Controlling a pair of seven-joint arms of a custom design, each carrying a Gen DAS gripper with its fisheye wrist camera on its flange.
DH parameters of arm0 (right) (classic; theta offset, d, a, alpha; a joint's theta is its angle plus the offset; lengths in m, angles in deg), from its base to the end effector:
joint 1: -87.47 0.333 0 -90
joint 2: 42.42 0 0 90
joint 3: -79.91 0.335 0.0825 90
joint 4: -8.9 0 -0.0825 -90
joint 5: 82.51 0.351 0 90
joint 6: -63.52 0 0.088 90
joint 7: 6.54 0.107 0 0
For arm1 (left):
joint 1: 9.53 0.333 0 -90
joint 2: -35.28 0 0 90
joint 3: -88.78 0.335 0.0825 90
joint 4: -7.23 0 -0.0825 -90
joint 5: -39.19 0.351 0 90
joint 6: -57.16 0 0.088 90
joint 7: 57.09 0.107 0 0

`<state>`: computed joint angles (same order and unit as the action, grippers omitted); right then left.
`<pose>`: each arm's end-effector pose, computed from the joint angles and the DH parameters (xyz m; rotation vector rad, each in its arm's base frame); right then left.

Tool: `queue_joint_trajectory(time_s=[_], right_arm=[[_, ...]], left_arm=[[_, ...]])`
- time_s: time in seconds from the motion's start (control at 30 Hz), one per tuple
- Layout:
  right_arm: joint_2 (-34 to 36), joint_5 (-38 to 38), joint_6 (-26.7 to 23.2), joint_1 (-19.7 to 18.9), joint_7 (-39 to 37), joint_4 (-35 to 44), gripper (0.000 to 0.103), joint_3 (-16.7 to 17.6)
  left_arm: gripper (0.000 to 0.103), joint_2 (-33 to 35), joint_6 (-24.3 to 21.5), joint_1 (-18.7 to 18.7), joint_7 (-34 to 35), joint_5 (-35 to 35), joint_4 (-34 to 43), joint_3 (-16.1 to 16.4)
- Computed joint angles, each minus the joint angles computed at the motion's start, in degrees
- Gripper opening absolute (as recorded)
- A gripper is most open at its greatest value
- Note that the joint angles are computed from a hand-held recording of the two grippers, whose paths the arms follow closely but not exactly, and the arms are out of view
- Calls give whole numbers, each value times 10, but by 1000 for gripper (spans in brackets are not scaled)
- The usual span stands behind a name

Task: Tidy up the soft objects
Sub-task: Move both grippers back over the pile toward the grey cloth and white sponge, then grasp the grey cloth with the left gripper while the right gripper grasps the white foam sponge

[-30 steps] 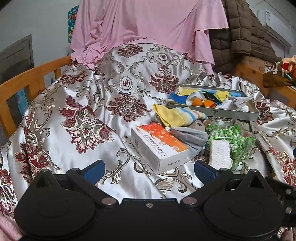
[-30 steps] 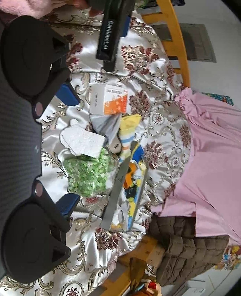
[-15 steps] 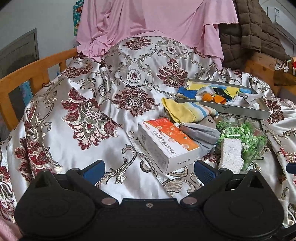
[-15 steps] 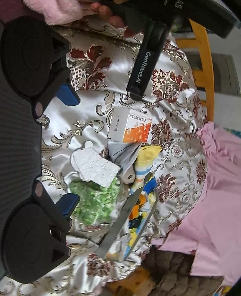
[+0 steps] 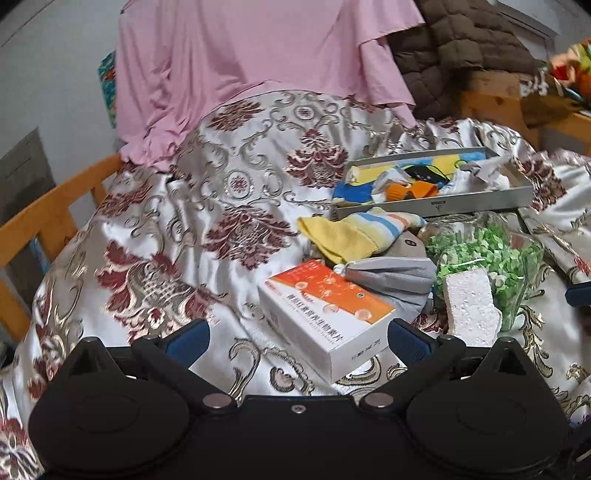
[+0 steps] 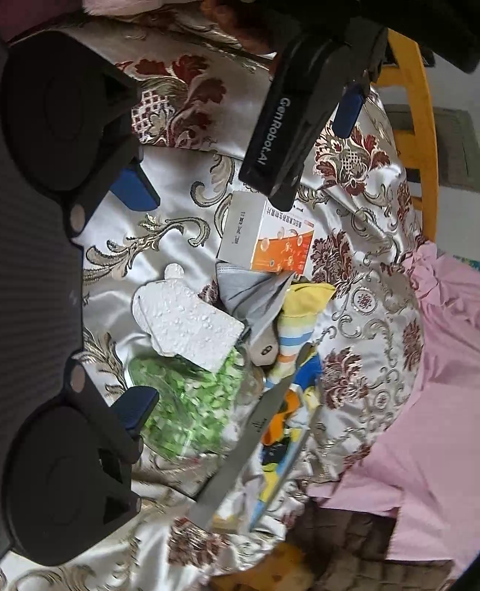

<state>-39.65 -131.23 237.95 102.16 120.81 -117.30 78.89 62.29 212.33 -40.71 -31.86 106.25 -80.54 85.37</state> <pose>0.5157 0.1853 0.4742 -2.0619 1.3623 -0.8156 0.5681 -0.4205 0.4793 -1.2714 1.8749 -0.8321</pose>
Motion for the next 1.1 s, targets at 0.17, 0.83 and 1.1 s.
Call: queue_joint_trajectory(time_s=[0.17, 0.83, 1.1], right_arm=[[7, 62, -12, 0, -2, 2, 103, 1], [77, 506, 19, 0, -213, 29, 102, 27], [101, 552, 30, 42, -201, 49, 97, -19]], left_arm=[[102, 20, 6, -3, 22, 6, 27, 4], [102, 146, 87, 55, 438, -214, 182, -59], [97, 268, 4, 118, 850, -360, 350, -232]])
